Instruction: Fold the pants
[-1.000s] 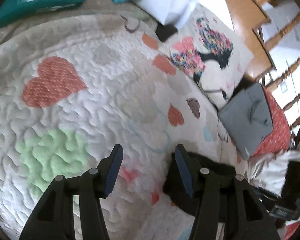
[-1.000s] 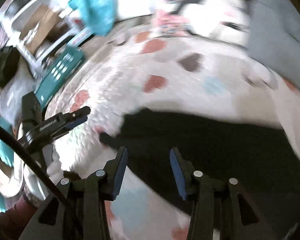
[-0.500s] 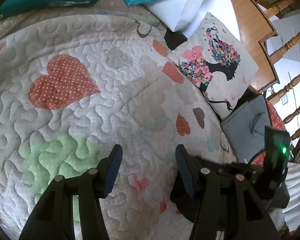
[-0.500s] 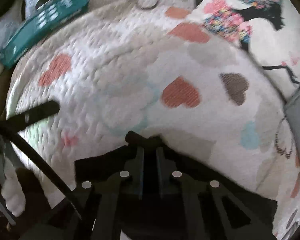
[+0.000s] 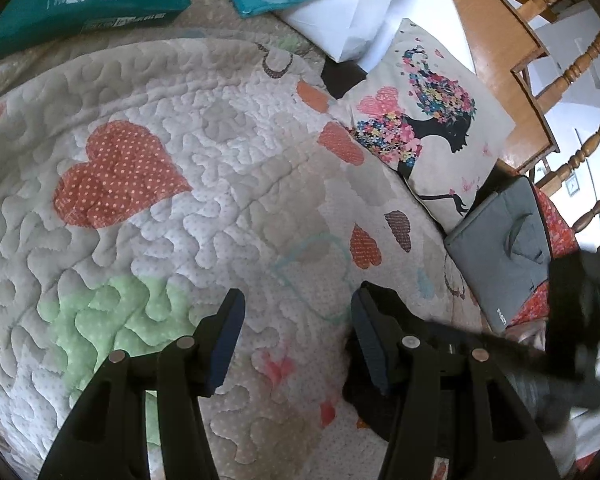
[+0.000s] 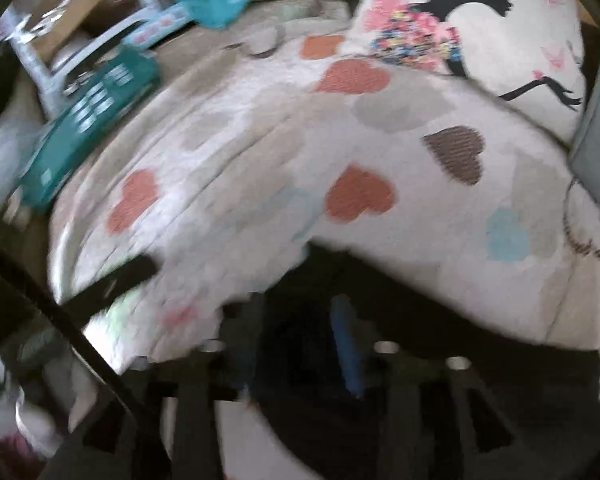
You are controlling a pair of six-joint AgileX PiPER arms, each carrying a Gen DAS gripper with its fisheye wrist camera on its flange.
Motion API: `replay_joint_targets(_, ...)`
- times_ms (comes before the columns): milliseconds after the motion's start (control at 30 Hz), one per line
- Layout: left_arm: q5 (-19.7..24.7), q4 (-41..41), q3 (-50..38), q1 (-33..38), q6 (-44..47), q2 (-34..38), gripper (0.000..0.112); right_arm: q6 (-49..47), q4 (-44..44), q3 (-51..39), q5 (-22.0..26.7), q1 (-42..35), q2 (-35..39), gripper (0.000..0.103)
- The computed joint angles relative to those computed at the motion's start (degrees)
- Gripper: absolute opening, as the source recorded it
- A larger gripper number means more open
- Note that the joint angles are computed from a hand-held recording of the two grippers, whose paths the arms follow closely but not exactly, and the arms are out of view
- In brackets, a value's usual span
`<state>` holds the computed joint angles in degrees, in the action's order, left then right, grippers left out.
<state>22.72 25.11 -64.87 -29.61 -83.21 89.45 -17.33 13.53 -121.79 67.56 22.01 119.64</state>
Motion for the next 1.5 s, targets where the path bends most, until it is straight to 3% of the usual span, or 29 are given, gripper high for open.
replay_joint_targets(100,0.9,1.7,0.0,-0.4,-1.7,-0.3,0.054,-1.7,-5.9,13.8,-9.1,2.7,-5.8,0.061)
replay_joint_targets(133,1.5,2.4,-0.3,-0.7,-2.0,-0.2,0.054,-1.2,-7.7,15.9,-10.6,3.1,-6.1,0.054)
replay_joint_targets(167,2.3,2.8,-0.8,-1.1,-2.1,0.0,0.054,-0.4,-9.5,17.6,-11.4,3.4,-6.3,0.019)
replay_joint_targets(200,2.9,3.0,-1.0,-1.3,-2.1,0.2,0.054,-0.1,-9.9,18.2,-11.2,3.4,-5.9,0.01)
replay_joint_targets(367,6.5,5.2,-3.3,-2.9,-2.8,1.4,0.054,0.4,-5.9,28.2,-16.0,2.2,-12.1,0.01)
replay_joint_targets(433,7.2,4.1,-4.2,-3.0,-0.9,2.0,0.055,-0.6,-5.1,32.6,-18.5,1.9,-14.5,0.022)
replay_joint_targets(467,7.7,3.6,-4.6,-3.1,-0.1,2.2,0.055,-1.2,-4.5,33.8,-18.4,1.4,-15.2,0.04)
replay_joint_targets(500,8.2,3.3,-5.0,-3.3,0.6,2.5,0.055,-1.8,-3.0,36.4,-18.8,0.3,-17.1,0.045)
replay_joint_targets(567,9.8,4.1,-5.9,-4.0,0.9,2.8,0.055,-4.0,0.8,41.3,-19.9,-2.6,-21.4,0.045)
replay_joint_targets(667,11.5,5.1,-6.8,-4.8,1.1,3.1,0.057,-12.4,10.4,49.9,-19.0,-14.9,-30.1,0.045)
replay_joint_targets(767,12.7,5.1,-7.7,-5.1,1.5,3.8,0.058,-16.2,13.0,54.8,-18.6,-32.0,-36.0,0.046)
replay_joint_targets(833,13.3,5.0,-8.2,-5.1,1.5,4.1,0.058,-15.2,10.5,53.5,-19.6,-43.5,-35.7,0.047)
replay_joint_targets(967,14.9,4.7,-9.4,-5.4,1.9,5.0,0.058,-18.8,16.3,42.3,-14.6,-63.6,-25.9,0.052)
replay_joint_targets(1100,17.6,4.8,-11.3,-6.0,1.9,6.1,0.058,-18.6,23.2,31.4,-8.0,-68.8,-15.9,0.054)
replay_joint_targets(1233,22.0,5.8,-14.0,-7.6,2.8,7.7,0.058,-14.6,24.0,23.2,-4.2,-65.8,-8.9,0.059)
replay_joint_targets(1267,22.9,5.8,-14.6,-7.9,3.5,8.2,0.058,-13.4,22.9,21.7,-3.9,-64.9,-7.7,0.053)
replay_joint_targets(1300,24.0,5.7,-15.5,-8.2,4.2,8.7,0.058,-13.6,23.2,20.6,-3.3,-64.7,-6.8,0.034)
replay_joint_targets(1333,24.8,5.8,-16.1,-8.5,4.8,9.2,0.058,-14.2,23.9,20.5,-3.0,-64.5,-7.1,0.033)
replay_joint_targets(1400,25.9,6.1,-17.1,-9.0,5.6,9.9,0.058,-15.9,23.9,22.0,-4.4,-63.5,-9.5,0.015)
replay_joint_targets(1500,27.2,5.9,-18.7,-9.2,6.9,11.3,0.058,-16.4,22.6,21.3,-6.0,-62.5,-11.1,0.015)
